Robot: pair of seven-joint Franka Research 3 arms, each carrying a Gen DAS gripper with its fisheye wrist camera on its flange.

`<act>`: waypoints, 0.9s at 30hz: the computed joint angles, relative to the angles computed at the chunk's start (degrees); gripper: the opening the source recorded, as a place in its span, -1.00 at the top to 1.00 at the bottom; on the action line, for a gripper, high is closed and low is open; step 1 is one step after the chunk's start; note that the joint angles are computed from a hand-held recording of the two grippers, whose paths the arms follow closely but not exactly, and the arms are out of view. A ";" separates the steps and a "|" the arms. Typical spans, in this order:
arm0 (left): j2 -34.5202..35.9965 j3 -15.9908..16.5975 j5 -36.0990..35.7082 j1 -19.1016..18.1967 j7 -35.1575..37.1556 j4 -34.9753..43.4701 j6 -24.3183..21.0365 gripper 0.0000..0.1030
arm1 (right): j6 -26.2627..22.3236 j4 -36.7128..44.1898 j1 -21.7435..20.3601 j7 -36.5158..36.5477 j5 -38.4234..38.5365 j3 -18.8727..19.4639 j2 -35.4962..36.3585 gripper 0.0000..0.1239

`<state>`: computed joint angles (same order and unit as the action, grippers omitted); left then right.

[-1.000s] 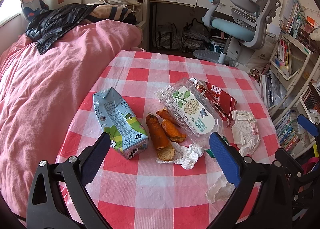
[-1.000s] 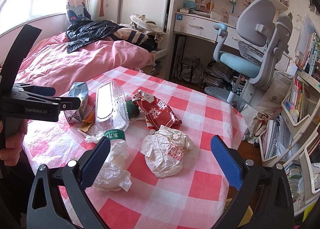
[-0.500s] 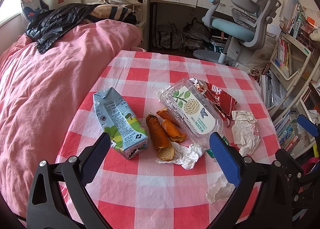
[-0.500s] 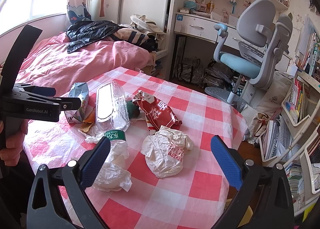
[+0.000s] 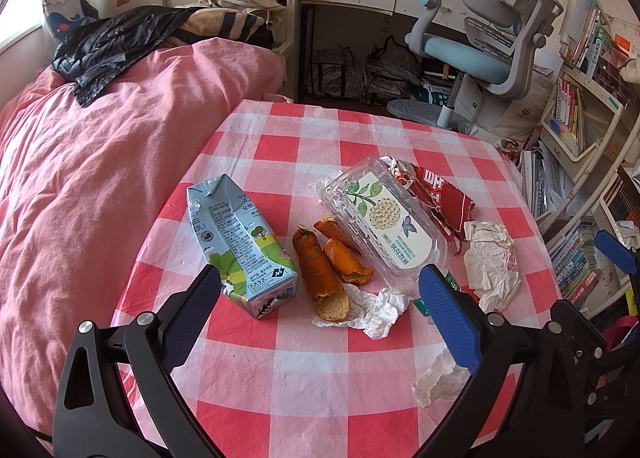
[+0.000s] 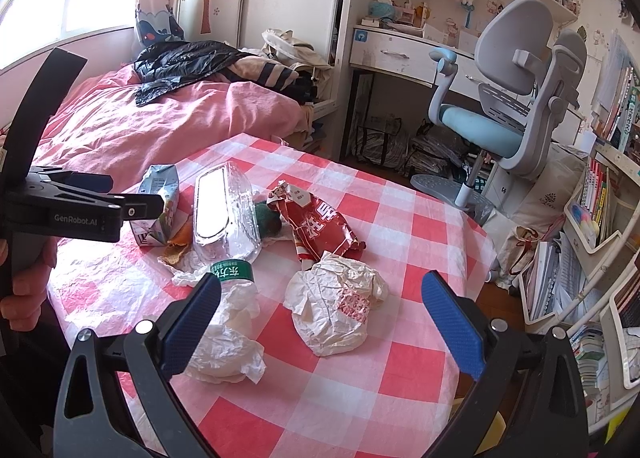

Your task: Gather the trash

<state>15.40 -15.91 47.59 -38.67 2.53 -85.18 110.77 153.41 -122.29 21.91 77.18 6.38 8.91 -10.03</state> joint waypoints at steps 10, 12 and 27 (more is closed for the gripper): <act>-0.05 0.01 -0.04 0.04 0.04 0.01 0.03 -0.86 | 0.00 -0.08 0.05 0.23 -0.15 0.06 -0.06 -0.56; -0.04 0.01 -0.06 0.05 0.01 0.00 0.03 -0.86 | -0.06 0.07 0.03 0.10 -0.12 -0.01 0.04 -0.56; -6.19 -0.79 -4.34 3.71 -6.39 -8.87 0.79 -0.86 | -1.48 0.24 0.98 0.47 2.88 -0.31 -0.08 -0.56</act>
